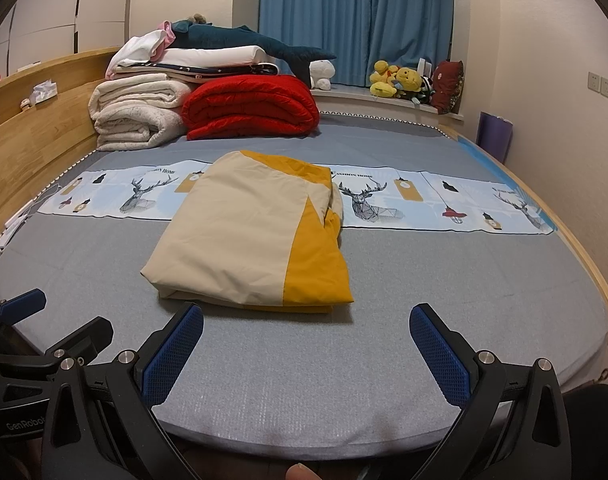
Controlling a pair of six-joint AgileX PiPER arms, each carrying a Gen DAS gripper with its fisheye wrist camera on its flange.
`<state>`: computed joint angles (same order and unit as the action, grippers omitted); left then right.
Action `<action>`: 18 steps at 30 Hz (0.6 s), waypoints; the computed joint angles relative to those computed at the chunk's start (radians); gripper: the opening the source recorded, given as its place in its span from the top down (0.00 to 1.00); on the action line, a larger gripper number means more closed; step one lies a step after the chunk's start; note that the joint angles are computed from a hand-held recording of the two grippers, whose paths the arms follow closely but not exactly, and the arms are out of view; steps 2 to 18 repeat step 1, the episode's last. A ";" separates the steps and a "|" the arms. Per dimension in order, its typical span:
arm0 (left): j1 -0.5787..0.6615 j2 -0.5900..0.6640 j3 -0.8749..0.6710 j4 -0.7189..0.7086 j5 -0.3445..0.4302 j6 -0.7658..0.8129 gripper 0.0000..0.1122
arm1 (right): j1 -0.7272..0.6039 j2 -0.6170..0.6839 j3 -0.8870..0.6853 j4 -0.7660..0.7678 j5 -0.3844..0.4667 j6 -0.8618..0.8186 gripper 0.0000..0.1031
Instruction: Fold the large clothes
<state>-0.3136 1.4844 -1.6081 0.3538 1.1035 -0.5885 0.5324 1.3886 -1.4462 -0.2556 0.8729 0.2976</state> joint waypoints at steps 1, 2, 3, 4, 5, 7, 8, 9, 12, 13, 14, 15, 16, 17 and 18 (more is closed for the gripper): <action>-0.002 0.001 -0.001 0.001 0.001 -0.002 0.09 | 0.000 0.000 0.000 0.000 0.000 0.000 0.00; -0.002 0.001 -0.001 0.001 0.001 -0.002 0.09 | 0.000 0.000 0.000 0.000 0.000 0.000 0.00; -0.002 0.001 -0.001 0.001 0.001 -0.002 0.09 | 0.000 0.000 0.000 0.000 0.000 0.000 0.00; -0.002 0.001 -0.001 0.001 0.001 -0.002 0.09 | 0.000 0.000 0.000 0.000 0.000 0.000 0.00; -0.002 0.001 -0.001 0.001 0.001 -0.002 0.09 | 0.000 0.000 0.000 0.000 0.000 0.000 0.00; -0.002 0.001 -0.001 0.001 0.001 -0.002 0.09 | 0.000 0.000 0.000 0.000 0.000 0.000 0.00; -0.002 0.001 -0.001 0.001 0.001 -0.002 0.09 | 0.000 0.000 0.000 0.000 0.000 0.000 0.00; -0.002 0.001 -0.001 0.001 0.001 -0.002 0.09 | 0.000 0.000 0.000 0.000 0.000 0.000 0.00; -0.002 0.001 -0.001 0.001 0.001 -0.002 0.09 | 0.000 0.000 0.000 0.000 0.000 0.000 0.00; -0.002 0.001 -0.001 0.001 0.001 -0.002 0.09 | 0.000 0.000 0.000 0.000 0.000 0.000 0.00; -0.002 0.001 -0.001 0.001 0.001 -0.002 0.09 | 0.000 0.000 0.000 0.000 0.000 0.000 0.00; -0.002 0.001 -0.001 0.001 0.001 -0.002 0.09 | 0.000 0.000 0.000 0.000 0.000 0.000 0.00; -0.002 0.001 -0.001 0.001 0.001 -0.002 0.09 | 0.000 0.000 0.000 0.000 0.000 0.000 0.00; -0.002 0.001 -0.001 0.001 0.001 -0.002 0.09 | 0.000 0.000 0.000 0.000 0.000 0.000 0.00; -0.002 0.001 -0.001 0.001 0.001 -0.002 0.09 | 0.000 0.000 0.000 0.000 0.000 0.000 0.00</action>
